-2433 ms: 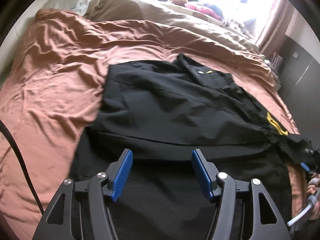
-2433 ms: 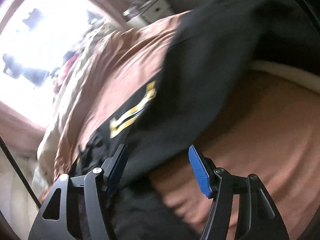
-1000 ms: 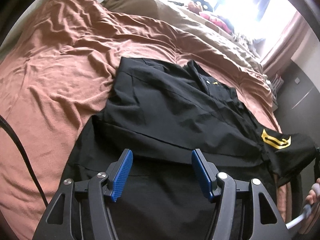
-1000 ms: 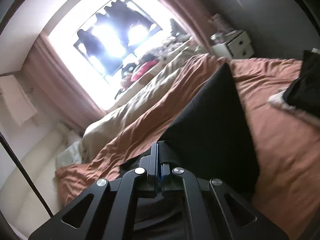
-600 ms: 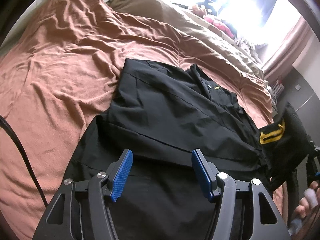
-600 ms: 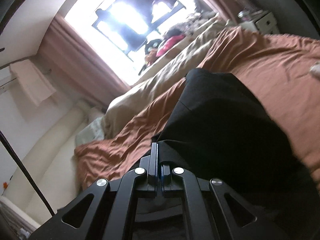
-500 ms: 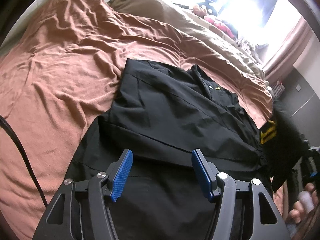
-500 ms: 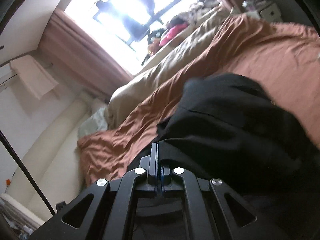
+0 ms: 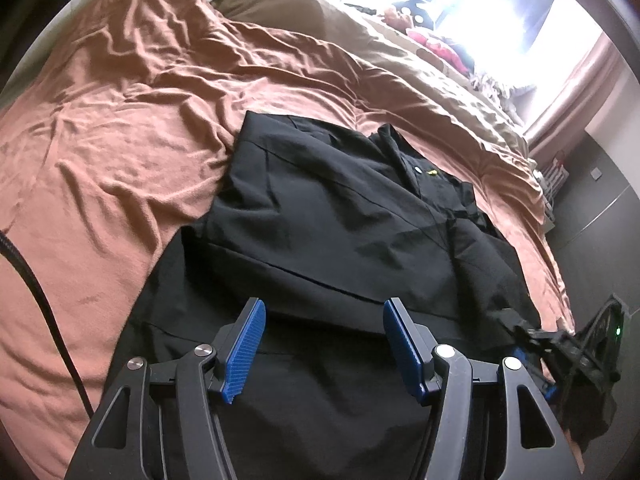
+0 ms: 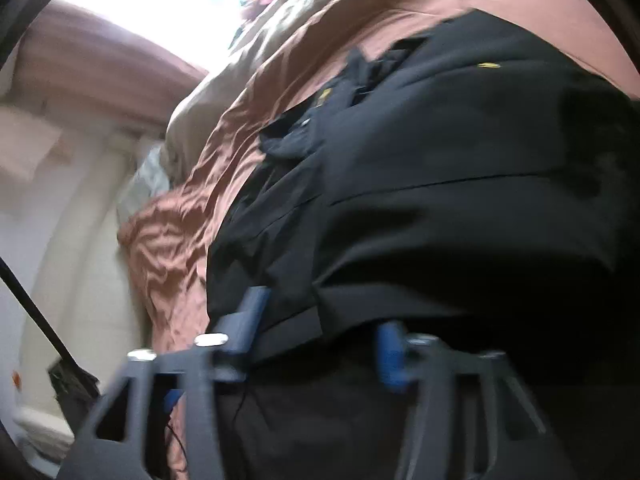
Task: Fold large clothes
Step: 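Grasp the other black sleeve cuff with the right tool and lift it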
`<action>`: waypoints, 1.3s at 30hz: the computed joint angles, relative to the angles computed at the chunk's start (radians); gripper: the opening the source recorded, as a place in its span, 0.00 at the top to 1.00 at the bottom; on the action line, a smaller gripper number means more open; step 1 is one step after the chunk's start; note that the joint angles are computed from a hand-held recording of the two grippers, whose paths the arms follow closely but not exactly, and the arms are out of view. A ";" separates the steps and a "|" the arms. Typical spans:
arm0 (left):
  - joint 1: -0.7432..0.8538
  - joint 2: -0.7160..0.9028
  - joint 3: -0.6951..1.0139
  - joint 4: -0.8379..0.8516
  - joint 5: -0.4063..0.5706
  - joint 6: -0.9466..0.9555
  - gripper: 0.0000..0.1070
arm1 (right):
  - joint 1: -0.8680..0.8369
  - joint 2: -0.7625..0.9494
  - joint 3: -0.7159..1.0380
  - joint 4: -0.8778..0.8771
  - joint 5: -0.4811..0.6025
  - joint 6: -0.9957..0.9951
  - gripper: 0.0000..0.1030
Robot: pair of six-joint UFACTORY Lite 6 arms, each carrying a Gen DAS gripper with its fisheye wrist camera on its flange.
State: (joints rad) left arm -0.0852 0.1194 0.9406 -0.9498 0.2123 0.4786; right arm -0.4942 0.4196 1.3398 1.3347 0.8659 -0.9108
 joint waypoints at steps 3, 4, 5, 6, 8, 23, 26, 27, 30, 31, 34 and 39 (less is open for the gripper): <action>-0.030 -0.004 0.006 0.034 -0.012 -0.051 0.41 | -0.097 -0.039 -0.065 -0.015 0.038 0.020 0.38; -0.037 -0.002 0.012 0.046 -0.013 -0.067 0.41 | -0.124 -0.058 -0.112 0.000 0.038 0.001 0.38; -0.052 -0.004 0.015 0.065 -0.018 -0.090 0.41 | -0.147 -0.079 -0.170 0.025 0.037 -0.032 0.38; -0.064 -0.002 0.020 0.091 -0.023 -0.119 0.41 | -0.188 -0.100 -0.209 0.027 0.047 -0.041 0.38; -0.087 0.005 0.032 0.155 -0.029 -0.187 0.41 | -0.266 -0.131 -0.258 0.018 0.044 -0.042 0.38; -0.072 -0.022 0.008 0.215 -0.024 -0.220 0.41 | -0.334 -0.220 -0.304 0.185 -0.046 -0.124 0.90; -0.033 -0.057 -0.023 0.101 -0.011 -0.104 0.41 | -0.275 -0.300 -0.324 0.266 -0.055 -0.210 0.90; -0.022 -0.067 -0.031 0.071 -0.006 -0.072 0.41 | -0.252 -0.327 -0.331 0.279 -0.059 -0.231 0.90; 0.016 -0.108 -0.061 -0.003 0.014 0.015 0.41 | -0.173 -0.389 -0.345 0.318 -0.069 -0.287 0.91; 0.028 -0.118 -0.068 -0.020 0.021 0.036 0.41 | -0.166 -0.403 -0.361 0.328 -0.060 -0.312 0.91; 0.070 -0.145 -0.090 -0.067 0.042 0.100 0.41 | -0.076 -0.452 -0.387 0.356 -0.080 -0.361 0.91; 0.171 -0.174 -0.120 -0.152 0.089 0.218 0.41 | 0.127 -0.451 -0.367 0.388 -0.157 -0.444 0.91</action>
State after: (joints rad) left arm 0.0855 -0.0545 0.8208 -1.1013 0.3016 0.6964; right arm -0.3676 -0.0315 0.9724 1.7229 0.7092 -1.3545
